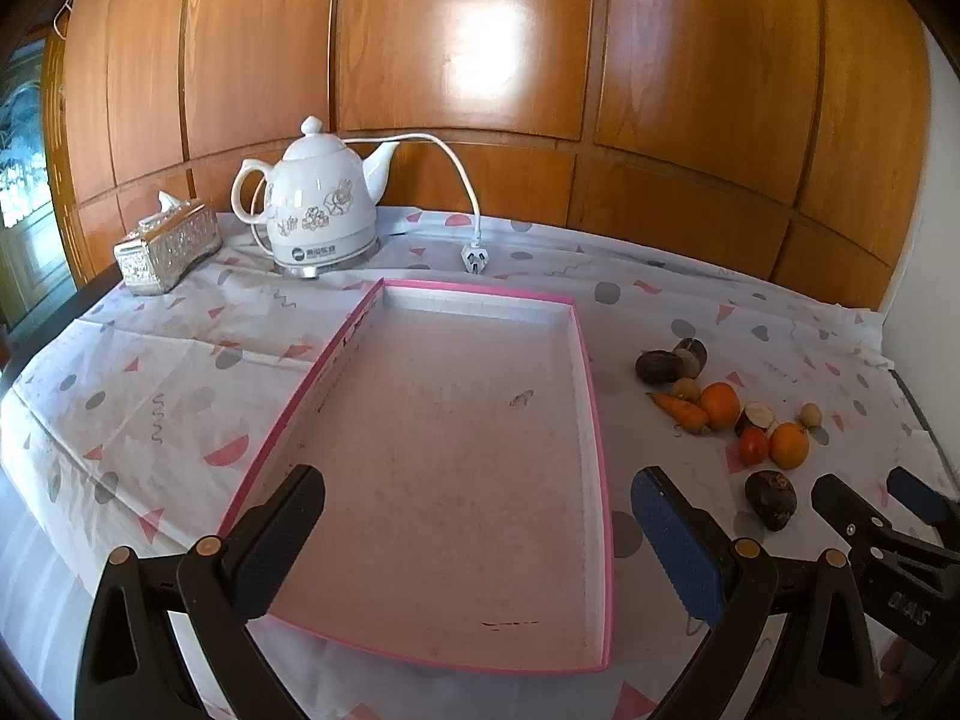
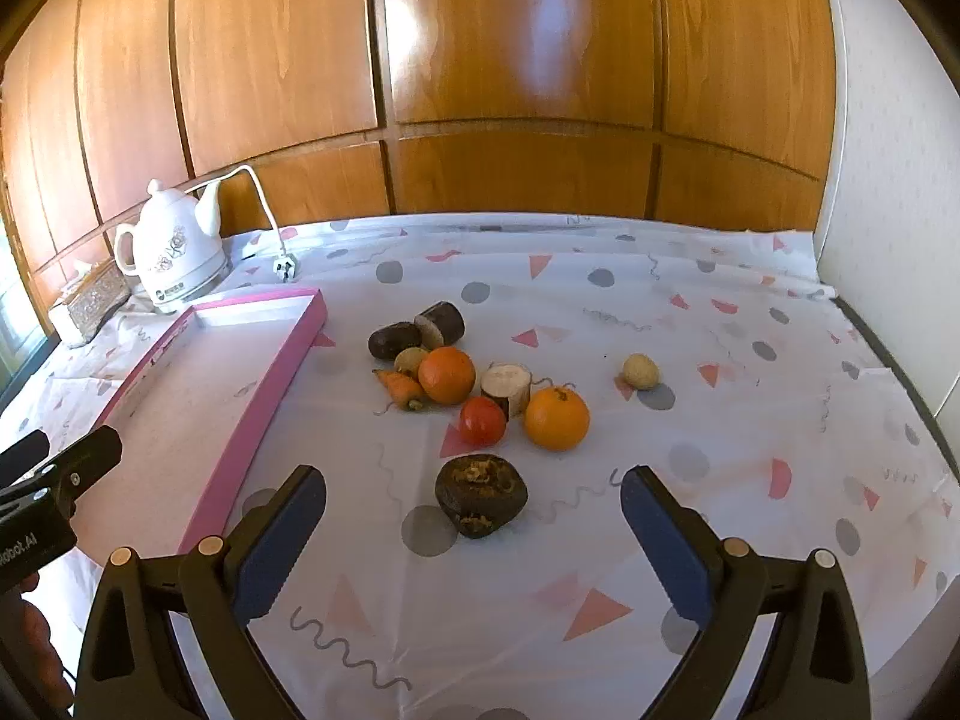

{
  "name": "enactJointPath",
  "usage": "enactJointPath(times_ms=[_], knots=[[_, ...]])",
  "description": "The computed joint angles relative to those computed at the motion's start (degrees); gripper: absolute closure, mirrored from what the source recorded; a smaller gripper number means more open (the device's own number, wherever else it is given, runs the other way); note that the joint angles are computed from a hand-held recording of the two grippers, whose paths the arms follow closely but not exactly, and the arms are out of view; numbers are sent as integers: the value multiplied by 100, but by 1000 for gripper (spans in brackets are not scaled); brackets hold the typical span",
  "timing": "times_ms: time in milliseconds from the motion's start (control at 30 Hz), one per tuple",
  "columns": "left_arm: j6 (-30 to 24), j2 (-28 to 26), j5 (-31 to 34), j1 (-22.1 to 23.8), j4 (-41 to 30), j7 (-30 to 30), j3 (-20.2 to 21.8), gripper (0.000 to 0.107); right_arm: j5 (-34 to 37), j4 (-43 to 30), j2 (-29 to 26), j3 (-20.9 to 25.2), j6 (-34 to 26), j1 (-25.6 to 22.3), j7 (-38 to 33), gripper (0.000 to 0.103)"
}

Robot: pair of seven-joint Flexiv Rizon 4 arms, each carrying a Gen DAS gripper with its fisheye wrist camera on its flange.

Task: Organize fruits

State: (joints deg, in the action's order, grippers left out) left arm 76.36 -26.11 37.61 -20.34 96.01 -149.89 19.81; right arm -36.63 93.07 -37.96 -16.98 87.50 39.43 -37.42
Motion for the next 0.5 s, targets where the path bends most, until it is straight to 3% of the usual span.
enactJointPath(times_ms=[500], knots=[[6,-44,-301,74,62,277,-74,4,135,-48,-47,107,23,-53,-242,3]])
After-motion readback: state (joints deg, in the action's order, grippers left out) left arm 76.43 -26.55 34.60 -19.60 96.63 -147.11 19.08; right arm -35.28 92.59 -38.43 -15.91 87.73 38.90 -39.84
